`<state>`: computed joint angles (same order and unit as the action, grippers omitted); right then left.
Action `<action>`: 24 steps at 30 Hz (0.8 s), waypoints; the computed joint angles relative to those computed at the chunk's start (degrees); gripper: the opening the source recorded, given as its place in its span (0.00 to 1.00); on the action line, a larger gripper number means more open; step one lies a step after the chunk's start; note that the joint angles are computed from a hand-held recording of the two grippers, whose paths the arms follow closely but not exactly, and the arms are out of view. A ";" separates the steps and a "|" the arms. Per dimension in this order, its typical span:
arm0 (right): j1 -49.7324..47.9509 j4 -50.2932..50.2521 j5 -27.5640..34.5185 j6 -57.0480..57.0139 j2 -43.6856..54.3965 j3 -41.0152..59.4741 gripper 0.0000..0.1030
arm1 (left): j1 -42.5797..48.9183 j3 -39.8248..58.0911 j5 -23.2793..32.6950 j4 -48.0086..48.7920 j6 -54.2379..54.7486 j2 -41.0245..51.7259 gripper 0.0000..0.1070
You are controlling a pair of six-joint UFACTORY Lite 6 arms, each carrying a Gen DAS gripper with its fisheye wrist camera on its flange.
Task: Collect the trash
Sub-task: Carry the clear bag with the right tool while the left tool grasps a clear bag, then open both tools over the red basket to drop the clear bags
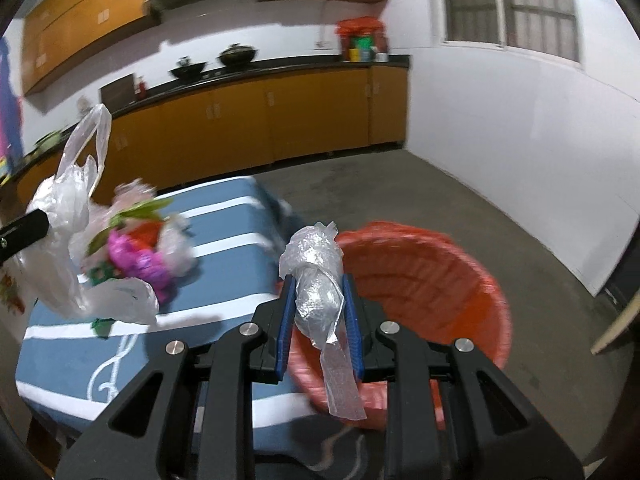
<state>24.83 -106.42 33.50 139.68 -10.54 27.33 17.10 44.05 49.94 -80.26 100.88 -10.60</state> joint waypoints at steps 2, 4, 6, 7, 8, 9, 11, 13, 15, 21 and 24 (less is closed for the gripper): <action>-2.96 -0.24 -1.08 -0.61 -3.21 -2.29 0.23 | -5.97 0.10 -2.42 -1.83 -0.27 0.65 0.09; -6.07 -0.42 -2.31 -1.34 -6.43 -4.66 0.23 | -11.31 0.64 -4.59 -3.53 -0.31 2.06 0.09; -9.24 -1.44 -3.80 -1.46 -8.31 -6.05 0.23 | -16.42 1.99 -7.11 -5.44 -0.05 4.20 0.09; -11.08 -2.42 -4.74 -1.14 -9.15 -6.77 0.23 | -18.70 2.25 -8.18 -6.49 0.31 4.91 0.09; -12.64 -3.51 -5.54 -0.59 -9.67 -7.27 0.23 | -21.34 2.58 -9.35 -7.90 0.99 5.91 0.09; -13.70 -4.40 -6.08 -0.06 -9.70 -7.37 0.23 | -23.55 2.89 -10.45 -9.20 1.67 6.81 0.09; -16.15 -6.95 -7.48 1.57 -9.73 -7.56 0.23 | -27.52 3.77 -12.47 -11.81 3.52 9.36 0.09; -19.04 -11.57 -9.10 5.39 -9.63 -7.93 0.23 | -30.41 5.12 -13.85 -13.76 4.71 12.07 0.09; -20.92 -15.82 -9.95 9.28 -8.67 -7.57 0.23 | -32.40 6.80 -14.72 -15.19 5.84 15.02 0.09; -25.74 -28.20 -11.18 20.14 -8.03 -8.33 0.23 | -35.27 11.15 -15.22 -17.20 7.45 21.92 0.09; -27.46 -32.56 -11.71 24.09 -8.63 -9.08 0.23 | -36.00 12.78 -15.06 -17.69 8.48 24.45 0.09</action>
<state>-2.62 -138.98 21.79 163.77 -19.17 18.25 -18.90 56.83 34.88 -97.95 109.36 13.85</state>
